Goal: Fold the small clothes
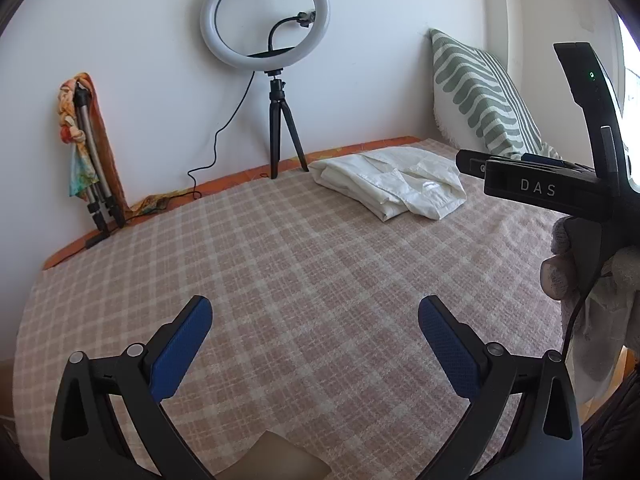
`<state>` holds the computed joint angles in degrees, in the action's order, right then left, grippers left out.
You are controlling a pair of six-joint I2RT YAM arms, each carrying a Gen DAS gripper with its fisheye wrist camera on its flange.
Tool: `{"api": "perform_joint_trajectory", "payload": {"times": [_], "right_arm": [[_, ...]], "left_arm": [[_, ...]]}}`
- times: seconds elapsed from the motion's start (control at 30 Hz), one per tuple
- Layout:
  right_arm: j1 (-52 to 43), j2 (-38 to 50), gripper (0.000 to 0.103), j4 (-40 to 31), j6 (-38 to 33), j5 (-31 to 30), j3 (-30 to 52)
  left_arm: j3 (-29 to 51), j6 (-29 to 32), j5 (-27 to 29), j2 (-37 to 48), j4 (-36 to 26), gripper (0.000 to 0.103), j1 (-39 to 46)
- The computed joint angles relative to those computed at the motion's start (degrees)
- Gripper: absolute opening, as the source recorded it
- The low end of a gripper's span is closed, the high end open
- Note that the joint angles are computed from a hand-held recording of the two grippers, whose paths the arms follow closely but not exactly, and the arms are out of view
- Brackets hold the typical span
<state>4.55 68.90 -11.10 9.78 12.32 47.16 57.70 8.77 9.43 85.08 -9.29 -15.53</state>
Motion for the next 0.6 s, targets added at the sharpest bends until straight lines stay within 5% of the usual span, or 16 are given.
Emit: {"api": "perform_joint_trajectory", "payload": {"times": [0.6], "right_arm": [[-0.7,0.5,0.103,0.3,-0.7,-1.2,0.1]], "left_arm": [[-0.8,0.7,0.3,-1.2,-0.3,0.102,-0.1]]}}
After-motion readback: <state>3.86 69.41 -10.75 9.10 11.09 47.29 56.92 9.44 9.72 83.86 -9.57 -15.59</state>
